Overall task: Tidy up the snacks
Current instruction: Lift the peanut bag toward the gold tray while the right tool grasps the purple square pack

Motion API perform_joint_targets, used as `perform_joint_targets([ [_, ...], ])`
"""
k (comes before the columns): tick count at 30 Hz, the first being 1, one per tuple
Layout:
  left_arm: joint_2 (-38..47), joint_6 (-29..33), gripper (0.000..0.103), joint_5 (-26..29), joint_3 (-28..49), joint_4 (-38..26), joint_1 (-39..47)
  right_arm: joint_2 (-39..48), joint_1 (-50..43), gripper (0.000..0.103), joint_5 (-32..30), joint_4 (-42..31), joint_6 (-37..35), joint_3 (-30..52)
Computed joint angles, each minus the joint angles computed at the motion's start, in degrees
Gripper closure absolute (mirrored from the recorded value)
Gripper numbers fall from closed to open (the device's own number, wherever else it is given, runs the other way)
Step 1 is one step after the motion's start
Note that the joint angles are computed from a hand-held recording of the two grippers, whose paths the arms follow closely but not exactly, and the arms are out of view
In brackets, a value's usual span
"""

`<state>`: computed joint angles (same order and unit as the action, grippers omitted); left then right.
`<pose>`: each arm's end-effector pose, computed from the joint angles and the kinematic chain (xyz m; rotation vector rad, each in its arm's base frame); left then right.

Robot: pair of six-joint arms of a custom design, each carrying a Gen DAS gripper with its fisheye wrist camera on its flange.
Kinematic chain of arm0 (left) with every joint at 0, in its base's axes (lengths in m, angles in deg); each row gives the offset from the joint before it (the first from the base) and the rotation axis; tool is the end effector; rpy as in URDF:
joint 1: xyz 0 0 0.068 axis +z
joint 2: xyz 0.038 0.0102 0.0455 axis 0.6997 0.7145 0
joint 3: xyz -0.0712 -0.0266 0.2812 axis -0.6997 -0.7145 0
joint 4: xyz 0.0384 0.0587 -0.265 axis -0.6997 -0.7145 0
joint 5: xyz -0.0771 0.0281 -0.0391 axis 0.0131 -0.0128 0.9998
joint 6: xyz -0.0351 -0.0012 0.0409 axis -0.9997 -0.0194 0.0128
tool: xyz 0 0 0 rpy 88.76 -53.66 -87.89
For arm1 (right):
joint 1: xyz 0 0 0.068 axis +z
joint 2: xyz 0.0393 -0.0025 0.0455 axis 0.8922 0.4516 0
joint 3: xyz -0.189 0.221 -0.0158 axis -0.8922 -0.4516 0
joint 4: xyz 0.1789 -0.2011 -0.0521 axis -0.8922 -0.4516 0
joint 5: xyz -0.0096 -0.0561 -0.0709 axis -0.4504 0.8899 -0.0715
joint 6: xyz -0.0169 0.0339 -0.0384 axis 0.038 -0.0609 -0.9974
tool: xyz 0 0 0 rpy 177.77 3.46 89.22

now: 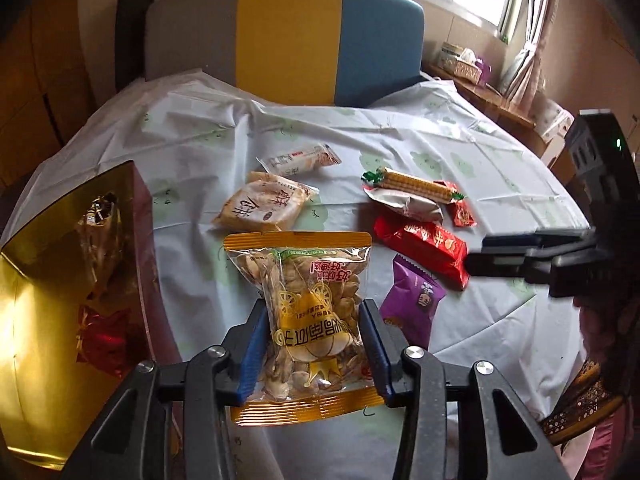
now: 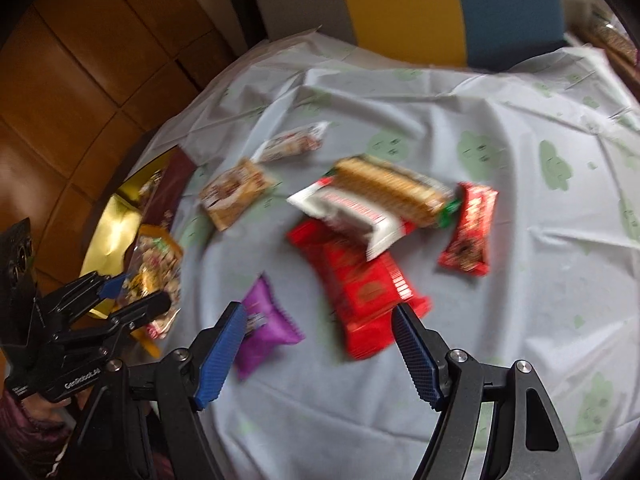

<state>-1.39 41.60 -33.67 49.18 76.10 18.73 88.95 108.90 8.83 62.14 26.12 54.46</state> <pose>0.2135 -0.1107 0.1265 0.7733 2.4159 -0.3980 0.1722 0.1693 0.1126 0.2381 2.6282 0.4463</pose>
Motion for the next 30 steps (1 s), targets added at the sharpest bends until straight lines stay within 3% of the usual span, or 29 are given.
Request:
perform_joint_targets([
  [9, -8.0, 0.88, 0.058, 5.08, -1.89, -3.0, 6.99, 12.35, 6.25, 0.028, -1.04, 9.09, 8.74, 4.03],
  [13, -10.91, 1.74, 0.058, 8.17, -2.57, -4.91, 12.1, 15.56, 6.28, 0.029, 1.23, 9.23, 11.71, 6.55],
  [15, -11.98, 2.52, 0.058, 10.16, -2.79, -5.73, 15.14, 17.01, 5.97, 0.041, 2.09, 8.9, 12.57, 8.07],
  [18, -13.08, 4.05, 0.058, 13.55, -2.57, -7.4, 21.65, 20.14, 5.18, 0.05, 2.33, 6.83, 11.89, 11.56],
  [21, -12.39, 6.52, 0.058, 16.81, -1.32, -8.71, 29.72, 23.08, 6.87, 0.057, 6.77, -1.22, 8.77, 17.38],
  [26, -5.77, 8.08, 0.058, 18.92, 2.61, -8.04, 41.28, 26.82, 9.35, 0.058, 10.83, -8.68, 3.44, 23.15],
  [30, 0.69, 7.35, 0.058, 18.83, 6.18, -7.69, 46.08, 27.49, 9.01, 0.057, 10.06, -9.45, 2.05, 24.04],
])
